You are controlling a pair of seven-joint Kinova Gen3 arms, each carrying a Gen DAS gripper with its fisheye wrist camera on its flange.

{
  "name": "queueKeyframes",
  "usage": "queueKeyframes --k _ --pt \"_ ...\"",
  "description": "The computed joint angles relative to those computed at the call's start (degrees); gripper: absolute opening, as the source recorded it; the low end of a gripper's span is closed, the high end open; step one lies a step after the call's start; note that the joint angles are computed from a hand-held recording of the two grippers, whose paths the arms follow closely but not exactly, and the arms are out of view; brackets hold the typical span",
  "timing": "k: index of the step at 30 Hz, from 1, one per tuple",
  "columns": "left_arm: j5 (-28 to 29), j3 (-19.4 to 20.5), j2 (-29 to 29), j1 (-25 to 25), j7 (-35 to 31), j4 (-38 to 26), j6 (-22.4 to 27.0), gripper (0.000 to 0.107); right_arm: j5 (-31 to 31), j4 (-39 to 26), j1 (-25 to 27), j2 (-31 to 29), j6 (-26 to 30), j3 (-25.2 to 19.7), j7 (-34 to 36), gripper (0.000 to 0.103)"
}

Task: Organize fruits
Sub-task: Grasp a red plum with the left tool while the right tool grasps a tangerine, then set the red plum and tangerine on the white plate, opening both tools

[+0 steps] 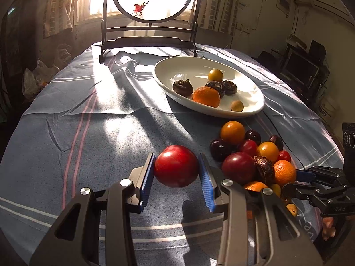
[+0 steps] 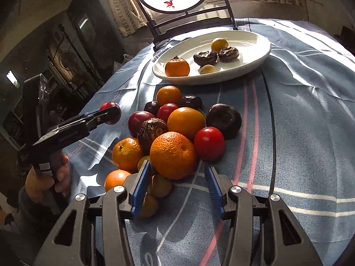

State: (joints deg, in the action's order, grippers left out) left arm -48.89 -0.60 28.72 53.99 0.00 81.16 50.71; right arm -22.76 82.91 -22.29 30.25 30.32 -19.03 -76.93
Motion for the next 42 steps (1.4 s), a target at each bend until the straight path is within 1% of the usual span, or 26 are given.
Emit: queueKeyframes --k 2,3,4,5,7,9,12,13,15,17,19,20,22,25,28,29,30,31,32,33,34,35,37,40,42 --pt "0.1 -0.6 0.0 0.4 0.2 0.2 -0.4 0.038 -0.7 -0.5 -0.2 0.4 0.2 0.3 -0.8 0.05" --pt "0.9 -2.0 0.0 1.3 -0.2 0.2 -0.8 0.038 -1.0 -0.4 -0.1 0.4 0.0 0.2 -0.7 0.048" --pt "2.1 -3.8 0.1 2.4 -0.9 0.1 -1.3 0.038 -1.6 -0.2 0.7 0.6 -0.2 -0.9 0.3 0.04" --pt "2.7 -4.7 0.1 2.9 -1.4 0.1 -1.6 0.038 -1.9 0.3 1.2 0.4 -0.8 -1.5 0.9 0.04" --pt "2.6 -4.7 0.1 3.0 -1.3 0.0 -1.4 0.038 -2.9 1.9 2.5 -0.2 -3.0 -3.3 2.8 0.04" --pt "2.2 -4.9 0.0 3.4 -0.9 0.2 -1.3 0.038 -5.1 4.1 5.4 -0.9 -5.4 -6.6 6.2 0.039" --pt "-0.2 -4.6 -0.4 4.0 0.6 1.1 -1.4 0.038 -8.5 6.8 9.3 -2.5 -8.2 -10.4 11.0 0.039" --pt "-0.5 -5.2 -0.4 4.6 0.7 1.2 -1.4 0.038 -9.3 7.3 10.0 -3.2 -8.9 -10.7 11.9 0.039" --pt "-0.5 -4.7 -0.3 4.3 0.0 0.7 -1.0 0.038 -9.7 7.0 10.4 -4.0 -9.5 -10.0 12.5 0.04" --pt "0.4 -4.8 0.1 3.8 -2.0 -0.8 -1.0 0.038 -8.6 5.1 8.9 -4.4 -9.0 -7.0 10.9 0.04" --pt "2.9 -6.6 0.9 4.3 -6.5 -3.5 -1.3 0.038 -7.0 1.6 7.1 -3.6 -7.3 -3.8 8.4 0.04" --pt "3.6 -6.4 1.7 3.8 -8.8 -5.8 -0.5 0.038 -5.6 -0.7 6.2 -2.8 -6.1 -2.6 7.0 0.04" --pt "3.7 -3.5 3.5 1.2 -13.5 -11.1 1.6 0.038 -2.5 -6.0 3.4 -0.8 -3.4 0.9 3.5 0.04" --pt "3.7 1.7 7.1 -3.6 -20.4 -19.1 2.7 0.038 1.5 -13.9 -0.5 3.3 0.1 5.5 -1.9 0.04" --pt "4.6 7.6 11.7 -8.8 -27.2 -27.1 4.1 0.039 5.3 -21.9 -3.3 7.8 3.9 8.1 -6.6 0.04" --pt "4.8 9.4 13.3 -10.1 -29.5 -29.7 5.0 0.039 6.6 -24.5 -4.0 9.2 5.6 8.8 -8.2 0.042" --pt "5.4 10.2 14.9 -10.8 -31.8 -32.4 6.0 0.04 7.3 -27.2 -4.4 10.7 7.4 9.1 -9.2 0.042" --pt "6.1 9.9 16.1 -10.8 -33.3 -34.4 6.8 0.04 7.2 -28.8 -4.7 11.8 8.2 9.6 -9.6 0.043" --pt "6.9 8.5 16.6 -10.3 -33.9 -35.3 7.3 0.045 8.0 -29.3 -5.0 12.1 8.1 9.7 -10.7 0.046" --pt "8.5 6.1 16.4 -9.4 -33.8 -35.1 7.1 0.049 8.3 -28.8 -4.7 11.8 7.5 9.2 -10.9 0.048" --pt "10.5 3.4 15.4 -8.4 -33.0 -33.9 6.0 0.055 8.4 -27.2 -4.2 10.9 6.2 8.2 -10.4 0.05" --pt "12.0 0.8 14.0 -7.1 -31.8 -31.7 4.3 0.061 8.4 -24.5 -3.8 9.5 4.0 7.6 -9.4 0.05" --pt "12.4 -3.8 11.1 -3.7 -29.0 -26.4 1.8 0.063 9.3 -19.2 -3.2 6.4 0.6 6.7 -8.2 0.051" --pt "11.2 -6.3 7.1 0.5 -25.3 -18.7 -0.3 0.063 8.5 -11.2 0.4 2.1 -2.3 2.7 -5.8 0.051" --pt "11.5 -8.2 5.2 3.7 -23.9 -14.7 -0.7 0.063 7.8 -5.9 1.9 -0.6 -3.7 1.1 -4.5 0.051"
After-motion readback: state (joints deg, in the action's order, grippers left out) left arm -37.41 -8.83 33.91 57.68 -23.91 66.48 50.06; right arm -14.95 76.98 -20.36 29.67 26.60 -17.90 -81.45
